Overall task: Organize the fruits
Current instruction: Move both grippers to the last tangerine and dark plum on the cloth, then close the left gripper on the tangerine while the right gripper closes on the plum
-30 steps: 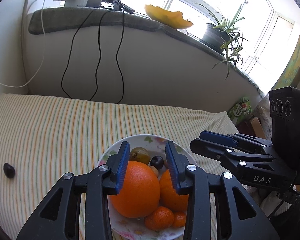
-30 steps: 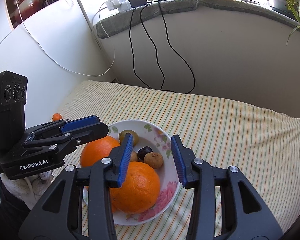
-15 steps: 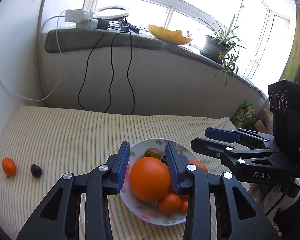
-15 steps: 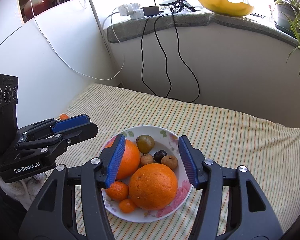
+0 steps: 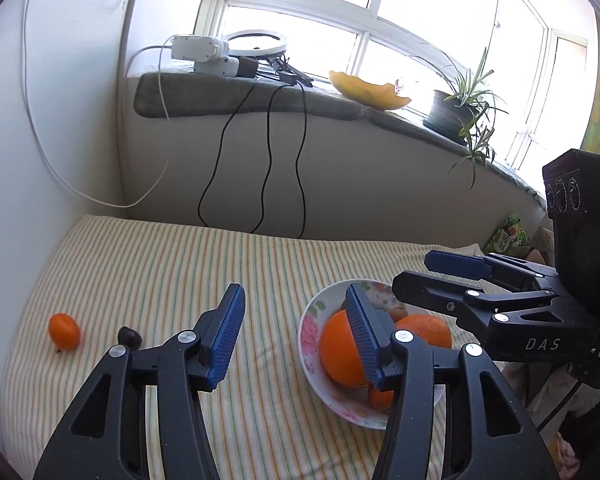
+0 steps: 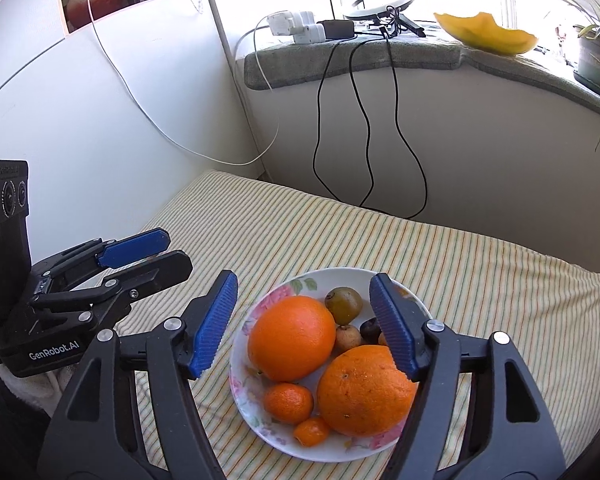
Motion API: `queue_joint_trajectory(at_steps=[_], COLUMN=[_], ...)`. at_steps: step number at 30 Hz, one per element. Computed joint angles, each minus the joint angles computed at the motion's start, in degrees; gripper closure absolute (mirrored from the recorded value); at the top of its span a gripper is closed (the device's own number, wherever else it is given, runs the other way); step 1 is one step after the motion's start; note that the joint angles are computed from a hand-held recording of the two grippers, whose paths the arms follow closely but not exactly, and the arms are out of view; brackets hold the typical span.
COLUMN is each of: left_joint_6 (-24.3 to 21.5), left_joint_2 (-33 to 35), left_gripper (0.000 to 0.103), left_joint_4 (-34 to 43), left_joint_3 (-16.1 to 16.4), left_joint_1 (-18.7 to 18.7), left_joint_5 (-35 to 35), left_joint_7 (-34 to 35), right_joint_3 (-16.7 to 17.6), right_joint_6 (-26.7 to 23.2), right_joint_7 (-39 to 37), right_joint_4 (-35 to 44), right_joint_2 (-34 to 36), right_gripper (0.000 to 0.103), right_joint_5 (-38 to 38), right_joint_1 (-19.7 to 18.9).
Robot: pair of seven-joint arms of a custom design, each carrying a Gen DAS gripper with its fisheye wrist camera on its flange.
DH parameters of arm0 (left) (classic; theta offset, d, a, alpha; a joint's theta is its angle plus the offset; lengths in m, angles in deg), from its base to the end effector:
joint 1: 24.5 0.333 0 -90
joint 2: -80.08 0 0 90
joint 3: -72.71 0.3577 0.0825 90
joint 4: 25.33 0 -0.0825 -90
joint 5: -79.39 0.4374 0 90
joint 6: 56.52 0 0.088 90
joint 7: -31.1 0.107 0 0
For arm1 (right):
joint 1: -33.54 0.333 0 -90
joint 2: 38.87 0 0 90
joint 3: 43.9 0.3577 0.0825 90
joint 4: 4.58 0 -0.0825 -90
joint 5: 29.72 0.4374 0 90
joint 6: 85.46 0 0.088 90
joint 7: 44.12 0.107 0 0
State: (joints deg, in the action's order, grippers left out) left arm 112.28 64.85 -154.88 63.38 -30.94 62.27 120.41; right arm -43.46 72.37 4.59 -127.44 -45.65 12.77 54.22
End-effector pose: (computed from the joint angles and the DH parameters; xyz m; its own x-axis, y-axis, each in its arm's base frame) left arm 0.5381 -0.1405 0.6004 -0.1322 -0.9626 0.2363 -0.6150 -0.1073 -0.7812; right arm 0.5706 0.1908 0.5488 0.5337 -0.8305 -0.1597 -0.6246 -0.2597 -0.7365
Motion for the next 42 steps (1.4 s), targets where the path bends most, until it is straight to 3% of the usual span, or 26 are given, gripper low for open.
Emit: queue_joint_trajectory(at_steps=[8,13,18,24,31,42], left_joint_6=[0.0,-0.22,-0.69,-1.15,-1.51,-2.31], left_joint_2=[-1.99,-2.97,-3.15,-1.51,1.26,3.33], left_gripper=[0.052,0.052,0.052,0.052,0.052,0.058], left_joint_4=[-2.92,-4.84,-6.08,-6.17,-5.22,-4.57], left_joint_3=[0.82,1.56,2.42,4.74,4.29,4.18], left_joint_1=[3.31,6.6,9.77,10.06,11.45,12.05], left_joint_5=[1.28,2.85,4.1,2.06,3.22,5.06], left_joint_7=[-1.74,-3.52,-5.26,-3.9,-3.51,-2.67], right_joint_3=[1.1,2.66,4.15,6.29,8.9,12.06], right_joint_6=[3.6,1.11,-1.57,-4.31,-9.72,-15.74], right_joint_7=[-4.89,0.04,1.47,5.13,9.16,16.48], right_joint_4=[0.88,2.91,5.11,9.15,14.2,21.84], right_joint_2=[1.42,3.47,5.56,9.64,14.66,22.67], right_gripper=[0.01,0.01,0.01,0.01,0.01,0.034], right_joint_5=[5.54,0.34,-0.31,-0.62,-1.04,-5.78], right_joint_1=[1.9,1.21,0.99,0.36,-0.58,-1.37])
